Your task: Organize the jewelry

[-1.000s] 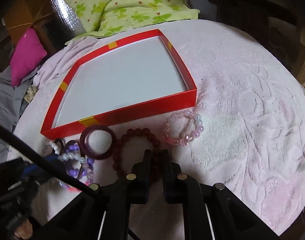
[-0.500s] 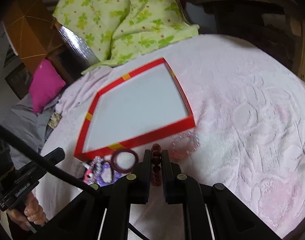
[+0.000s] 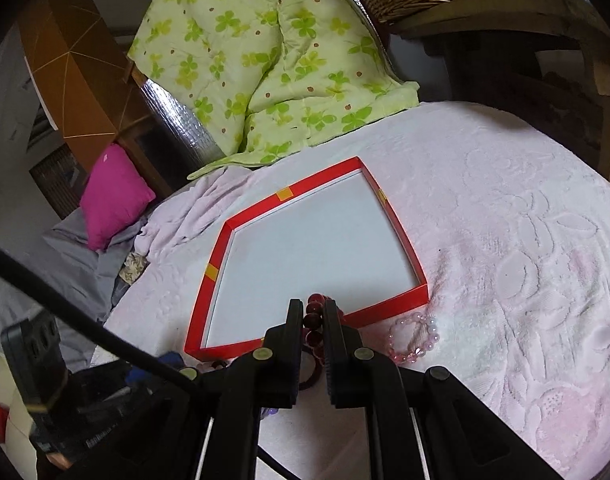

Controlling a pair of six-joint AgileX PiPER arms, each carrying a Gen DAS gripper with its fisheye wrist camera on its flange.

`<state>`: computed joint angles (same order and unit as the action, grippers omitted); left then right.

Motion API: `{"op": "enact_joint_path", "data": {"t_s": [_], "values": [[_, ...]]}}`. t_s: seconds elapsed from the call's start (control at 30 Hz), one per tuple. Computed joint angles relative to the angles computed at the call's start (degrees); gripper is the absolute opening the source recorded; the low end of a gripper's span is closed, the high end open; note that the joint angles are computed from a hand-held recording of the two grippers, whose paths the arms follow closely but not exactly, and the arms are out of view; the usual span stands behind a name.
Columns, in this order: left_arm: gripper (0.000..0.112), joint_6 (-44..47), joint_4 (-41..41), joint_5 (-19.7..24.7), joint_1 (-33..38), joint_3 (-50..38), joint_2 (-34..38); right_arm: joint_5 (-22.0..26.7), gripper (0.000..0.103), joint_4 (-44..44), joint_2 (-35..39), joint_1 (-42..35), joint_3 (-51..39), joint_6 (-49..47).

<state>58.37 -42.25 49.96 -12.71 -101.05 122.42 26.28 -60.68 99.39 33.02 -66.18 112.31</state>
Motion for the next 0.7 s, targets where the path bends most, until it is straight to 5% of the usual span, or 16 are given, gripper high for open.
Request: {"op": "enact_joint_path", "data": {"t_s": [0.03, 0.37, 0.57, 0.7], "values": [[0.054, -1.02, 1.40, -0.87, -0.60, 0.22, 0.17, -0.16, 0.010, 0.00, 0.06, -0.01, 0.00, 0.17], [0.054, -8.77, 10.00, -2.88, -3.96, -2.52, 4.53, -1.38, 0.010, 1.69, 0.76, -0.11, 0.07, -0.72], [0.016, -8.83, 8.71, -1.28, -2.27, -3.72, 4.93, -1.55, 0.010, -1.13, 0.50, 0.39, 0.22, 2.24], [0.007, -7.38, 8.95, -1.60, -2.07, -2.91, 4.34, -1.16, 0.010, -2.24, 0.84, 0.78, -0.51, 3.42]]}}
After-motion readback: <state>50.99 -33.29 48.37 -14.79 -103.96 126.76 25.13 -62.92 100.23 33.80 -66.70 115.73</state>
